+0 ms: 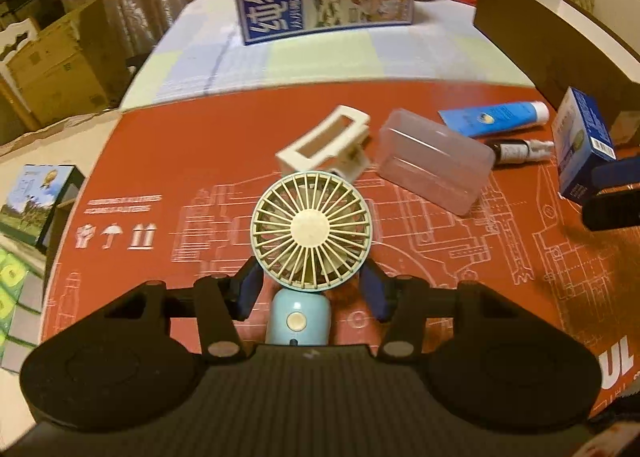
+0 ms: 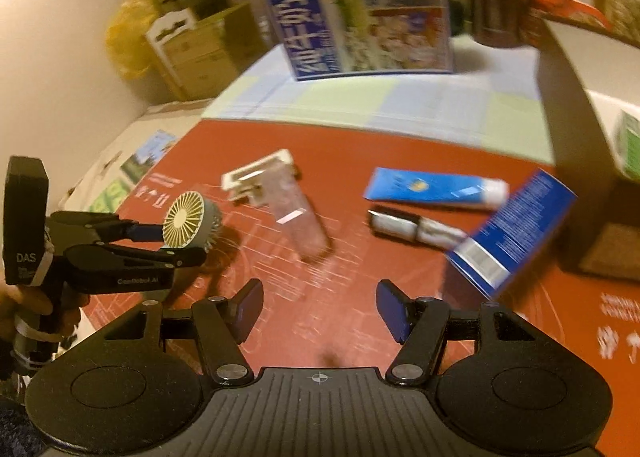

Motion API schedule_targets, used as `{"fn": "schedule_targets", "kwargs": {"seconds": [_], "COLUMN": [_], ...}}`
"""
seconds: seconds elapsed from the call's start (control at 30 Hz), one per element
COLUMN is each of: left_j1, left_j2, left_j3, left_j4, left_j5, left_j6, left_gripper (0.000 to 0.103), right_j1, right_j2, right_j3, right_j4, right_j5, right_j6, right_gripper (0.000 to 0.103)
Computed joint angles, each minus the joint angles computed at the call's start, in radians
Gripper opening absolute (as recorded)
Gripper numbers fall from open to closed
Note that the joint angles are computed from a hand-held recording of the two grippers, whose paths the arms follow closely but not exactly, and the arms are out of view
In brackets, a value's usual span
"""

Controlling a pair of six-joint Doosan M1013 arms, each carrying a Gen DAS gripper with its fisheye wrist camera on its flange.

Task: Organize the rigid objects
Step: 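Grasp the clear plastic case with the right gripper while the left gripper holds the fan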

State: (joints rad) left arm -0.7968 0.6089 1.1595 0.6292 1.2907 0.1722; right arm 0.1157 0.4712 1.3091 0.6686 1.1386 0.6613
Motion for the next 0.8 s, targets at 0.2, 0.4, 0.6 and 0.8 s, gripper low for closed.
{"fn": "schedule_targets", "kwargs": {"seconds": [0.2, 0.4, 0.6, 0.8], "left_j1": [0.0, 0.0, 0.007, 0.012], "left_j2": [-0.018, -0.03, -0.038, -0.044], "left_j3": [0.026, 0.044, 0.054, 0.058], "left_j4": [0.016, 0.024, 0.035, 0.054], "left_j5": [0.02, 0.02, 0.019, 0.02], "left_j6": [-0.05, -0.078, -0.098, -0.11], "left_gripper": [0.049, 0.048, 0.048, 0.048], "right_j1": [0.041, 0.074, 0.099, 0.114], "right_j2": [0.031, 0.062, 0.093, 0.117], "right_j3": [-0.031, -0.062, -0.091, -0.122], "right_j4": [0.017, 0.003, -0.041, -0.08], "right_j5": [-0.02, -0.043, -0.061, -0.063], "right_j6": [-0.083, -0.138, -0.133, -0.119], "right_gripper": [0.06, 0.06, 0.06, 0.06]}}
